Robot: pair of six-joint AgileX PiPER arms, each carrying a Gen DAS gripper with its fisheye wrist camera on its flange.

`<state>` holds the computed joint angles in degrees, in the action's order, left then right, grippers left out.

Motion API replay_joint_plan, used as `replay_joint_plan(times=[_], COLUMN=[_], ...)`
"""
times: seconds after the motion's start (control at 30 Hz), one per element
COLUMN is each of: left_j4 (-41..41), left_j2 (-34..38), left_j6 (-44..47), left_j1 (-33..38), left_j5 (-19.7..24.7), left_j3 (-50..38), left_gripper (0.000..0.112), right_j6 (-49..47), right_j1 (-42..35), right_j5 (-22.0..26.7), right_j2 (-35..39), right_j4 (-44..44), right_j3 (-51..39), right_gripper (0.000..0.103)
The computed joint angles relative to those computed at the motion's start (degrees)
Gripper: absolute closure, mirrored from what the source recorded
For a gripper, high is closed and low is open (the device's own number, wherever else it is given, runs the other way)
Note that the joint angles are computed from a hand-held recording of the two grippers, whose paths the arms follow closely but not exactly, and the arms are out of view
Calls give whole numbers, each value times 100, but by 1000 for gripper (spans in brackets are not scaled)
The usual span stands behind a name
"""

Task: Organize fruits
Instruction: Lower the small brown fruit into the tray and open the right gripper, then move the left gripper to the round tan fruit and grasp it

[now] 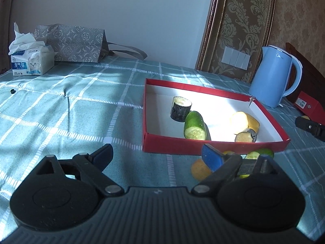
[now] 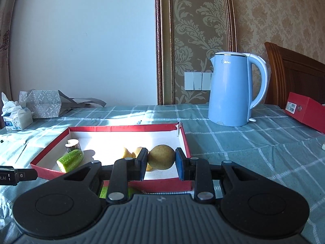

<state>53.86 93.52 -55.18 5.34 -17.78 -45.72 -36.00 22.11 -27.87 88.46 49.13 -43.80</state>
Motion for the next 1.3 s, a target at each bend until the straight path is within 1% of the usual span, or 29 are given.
replay_joint_plan(times=[0.07, 0.13, 0.23, 0.33, 0.4, 0.43, 0.47, 0.5, 0.53, 0.57, 0.6, 0.63, 0.67, 0.77, 0.8, 0.83, 0.9, 0.97, 1.03, 1.1, 1.13, 1.2, 1.3], left_j4=[-81, -119, 46, 173, 195, 209, 236, 235, 141, 130, 195, 267, 379, 577, 600, 525, 265, 37, -511, -897, -1030, -1687, -1711], left_j2=[-5, 2, 23, 41, 47, 50, 54, 53, 43, 43, 50, 56, 64, 75, 75, 68, 60, 60, 55, 67, 73, 69, 27], left_j6=[98, 148, -27, -156, -166, -165, -175, -162, -61, -56, -138, -222, -358, -606, -629, -547, -256, -4, 577, 972, 1111, 1777, 1903], left_j1=[-15, -40, -20, -10, -23, -33, -41, -53, -67, -63, -54, -41, -16, 41, 38, 23, -45, -111, -209, -282, -311, -409, -424], left_j5=[-4, 32, 23, 37, 42, 46, 54, 69, 78, 73, 66, 61, 53, 23, 29, 53, 122, 198, 295, 366, 393, 448, 247], left_j3=[14, -1, -28, -57, -62, -64, -70, -72, -55, -52, -61, -71, -86, -107, -110, -102, -78, -70, -35, -29, -29, 1, 93], left_gripper=[20, 20, 20, 20, 20, 20, 20, 20, 20, 20, 20, 20, 20, 19, 19, 19, 19, 19, 19, 19, 19, 19, 18], right_j6=[-280, -651, -1611, -2202, -2232, -2499, -2540, -2352, -1936, -1713, -1573, -1290, -777, 604, 975, 1172, 1514, 1422, 1435, 1404, 1464, 1331, 1198], right_j1=[-199, -305, -376, -422, -429, -414, -408, -413, -388, -328, -249, -195, -123, 68, 132, 208, 484, 694, 857, 892, 837, 771, 740], right_j5=[469, 722, 921, 1015, 1029, 1016, 1013, 1044, 955, 765, 519, 310, 5, -858, -1089, -1255, -1812, -2045, -2410, -2398, -2327, -2078, -1880], right_j2=[164, 388, 804, 1199, 1360, 1451, 1526, 1539, 1526, 1500, 1463, 1414, 1270, 705, 511, 366, 80, -89, -105, -113, -118, -70, -43], right_j4=[157, 475, 1361, 1965, 1974, 2203, 2209, 1986, 1554, 1337, 1205, 942, 491, -593, -849, -941, -977, -800, -708, -596, -683, -613, -532], right_j3=[-382, -721, -1209, -1553, -1659, -1743, -1785, -1753, -1656, -1555, -1456, -1327, -1075, -183, 130, 375, 998, 1310, 1513, 1520, 1507, 1383, 1294], right_gripper=[75, 75, 75, 75, 75, 75, 75, 74, 73, 68, 50, 38, 24, 23, 19, 18, 18, 18, 18, 18, 18, 18, 18])
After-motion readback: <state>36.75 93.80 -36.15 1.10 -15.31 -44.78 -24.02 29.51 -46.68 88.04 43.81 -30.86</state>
